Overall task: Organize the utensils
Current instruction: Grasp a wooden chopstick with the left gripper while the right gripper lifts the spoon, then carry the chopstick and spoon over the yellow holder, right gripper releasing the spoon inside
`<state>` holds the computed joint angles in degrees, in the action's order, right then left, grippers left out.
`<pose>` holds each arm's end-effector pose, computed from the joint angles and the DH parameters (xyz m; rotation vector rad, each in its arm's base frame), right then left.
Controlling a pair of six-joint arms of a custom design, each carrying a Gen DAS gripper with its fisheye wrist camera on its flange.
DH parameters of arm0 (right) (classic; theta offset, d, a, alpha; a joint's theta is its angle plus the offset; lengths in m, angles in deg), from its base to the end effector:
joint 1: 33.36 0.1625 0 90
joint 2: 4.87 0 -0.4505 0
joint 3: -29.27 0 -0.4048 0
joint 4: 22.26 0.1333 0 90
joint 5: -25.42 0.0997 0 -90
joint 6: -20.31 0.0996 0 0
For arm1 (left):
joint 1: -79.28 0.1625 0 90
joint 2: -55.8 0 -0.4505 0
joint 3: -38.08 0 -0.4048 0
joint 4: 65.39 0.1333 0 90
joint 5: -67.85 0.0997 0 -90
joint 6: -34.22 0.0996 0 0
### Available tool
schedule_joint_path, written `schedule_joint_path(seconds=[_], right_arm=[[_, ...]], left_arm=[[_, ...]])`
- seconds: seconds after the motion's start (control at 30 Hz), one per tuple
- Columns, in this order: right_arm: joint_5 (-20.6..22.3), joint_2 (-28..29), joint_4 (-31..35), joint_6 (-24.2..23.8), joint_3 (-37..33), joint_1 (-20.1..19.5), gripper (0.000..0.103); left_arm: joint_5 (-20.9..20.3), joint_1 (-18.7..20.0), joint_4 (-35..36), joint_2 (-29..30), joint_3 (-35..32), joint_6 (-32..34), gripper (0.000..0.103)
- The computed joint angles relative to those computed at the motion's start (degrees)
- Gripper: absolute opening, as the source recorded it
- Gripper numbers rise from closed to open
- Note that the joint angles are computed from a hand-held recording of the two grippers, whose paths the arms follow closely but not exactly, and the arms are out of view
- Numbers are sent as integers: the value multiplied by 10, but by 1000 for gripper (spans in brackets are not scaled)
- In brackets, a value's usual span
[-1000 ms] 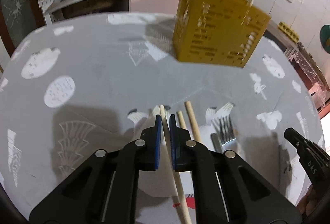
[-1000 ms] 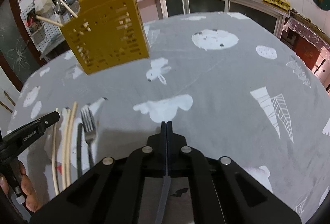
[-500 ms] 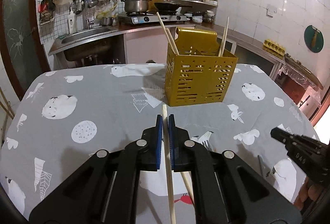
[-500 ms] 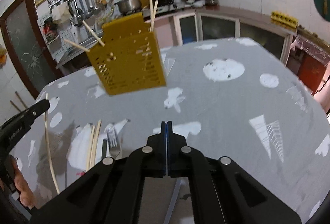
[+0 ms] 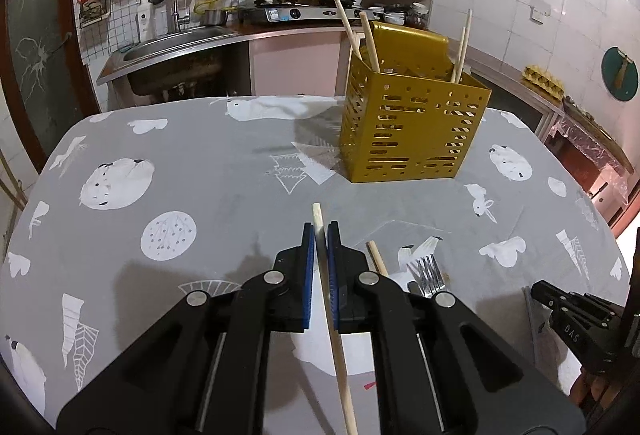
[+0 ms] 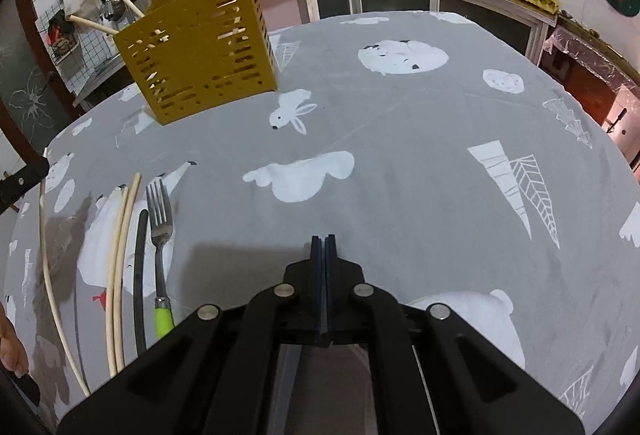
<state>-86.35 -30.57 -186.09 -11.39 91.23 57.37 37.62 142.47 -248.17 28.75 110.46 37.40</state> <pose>0.1074 -0.8665 0.1059 0.5460 -2.4683 0.6973 -0.1606 -0.8042 0.1190 0.0300 2.0952 -1.1130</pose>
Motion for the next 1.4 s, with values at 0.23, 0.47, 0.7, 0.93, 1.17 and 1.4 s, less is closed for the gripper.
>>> schedule_joint_path(seconds=[0.23,0.47,0.7,0.93,1.17,1.4], right_arm=[[-4,3,-6,1,-3,3,41],[-25,9,1,-8,-8,8,41],[-46,27,30,-7,-39,13,9],[-7,15,17,-12,-28,12,8],[83,-3,-36,-14,-14,7,7],[171,5,-83,-23,-37,5,7]], left_arm=[[-3,4,6,-3,5,-8,6],[-11,11,31,-6,7,-35,6],[-19,11,38,-2,3,-35,5],[-20,5,3,-3,7,-13,5],[-13,-8,-89,7,-2,64,5],[-18,-14,-142,16,-20,114,4]])
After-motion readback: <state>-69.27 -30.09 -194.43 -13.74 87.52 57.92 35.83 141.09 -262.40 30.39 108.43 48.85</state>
